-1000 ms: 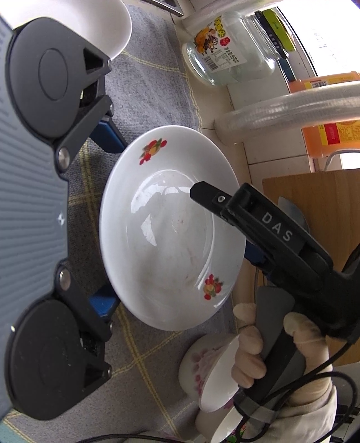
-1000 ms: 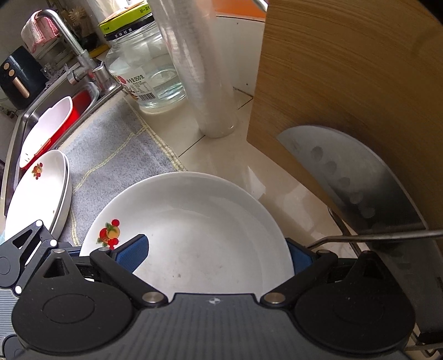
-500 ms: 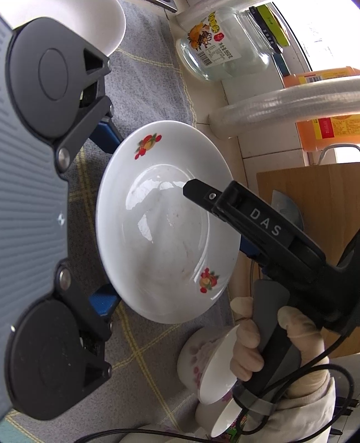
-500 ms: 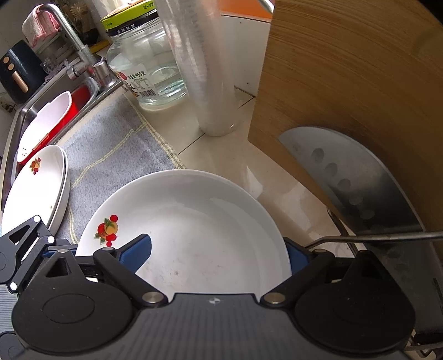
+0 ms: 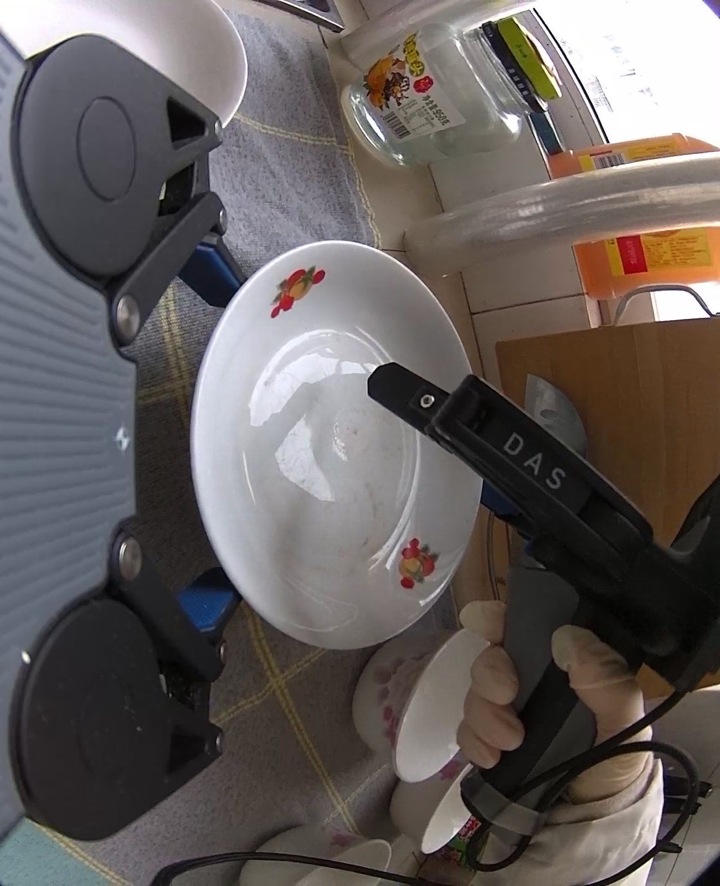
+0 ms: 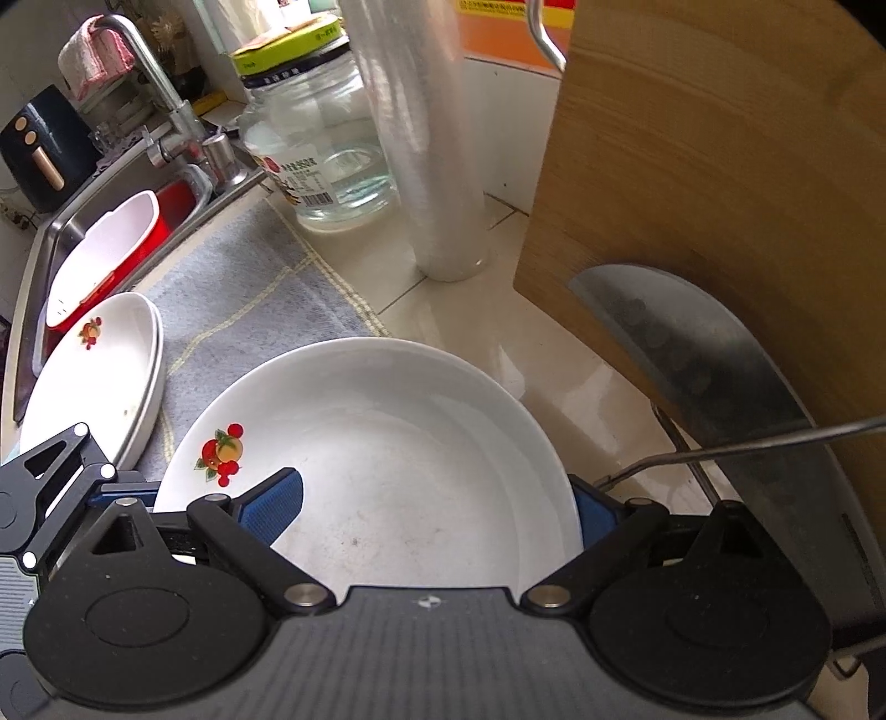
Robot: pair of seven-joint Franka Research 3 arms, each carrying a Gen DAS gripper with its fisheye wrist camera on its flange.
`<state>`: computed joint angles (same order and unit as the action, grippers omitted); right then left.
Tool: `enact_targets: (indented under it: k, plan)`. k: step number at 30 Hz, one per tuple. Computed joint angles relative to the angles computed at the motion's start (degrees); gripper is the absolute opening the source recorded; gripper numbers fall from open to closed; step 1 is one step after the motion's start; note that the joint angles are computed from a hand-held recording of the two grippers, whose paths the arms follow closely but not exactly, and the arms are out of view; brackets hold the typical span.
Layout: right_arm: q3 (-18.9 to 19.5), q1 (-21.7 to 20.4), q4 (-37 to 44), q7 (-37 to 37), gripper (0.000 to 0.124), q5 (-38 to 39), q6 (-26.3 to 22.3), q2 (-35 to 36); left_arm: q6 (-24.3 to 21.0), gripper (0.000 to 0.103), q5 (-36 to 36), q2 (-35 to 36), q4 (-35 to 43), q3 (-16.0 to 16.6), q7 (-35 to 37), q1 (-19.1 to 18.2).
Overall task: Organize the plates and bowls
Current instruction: 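Carry both held plates toward the plate stack beside the sink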
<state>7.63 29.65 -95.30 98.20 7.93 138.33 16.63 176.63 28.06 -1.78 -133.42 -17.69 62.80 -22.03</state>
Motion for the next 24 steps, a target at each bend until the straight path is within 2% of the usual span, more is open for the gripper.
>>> enact_targets:
  k: [10, 19, 24]
  plan:
    - [0.5, 1.3, -0.8, 1.6, 0.1, -1.8, 0.1, -2.4, 0.6, 0.099, -5.8, -5.0, -4.1, 0.6, 4.0, -1.2]
    - [1.2, 3.0, 0.8, 2.6, 0.1, -3.7, -0.2, -2.9, 0.5, 0.099, -6.5, -12.0, -9.7, 0.3, 2.6, -0.7]
    - [1.7, 4.5, 3.6, 2.8, 0.1, -4.6, -0.9, -1.4, 0.0, 0.099, -8.0, -16.7, -13.5, 1.7, 2.5, -1.7]
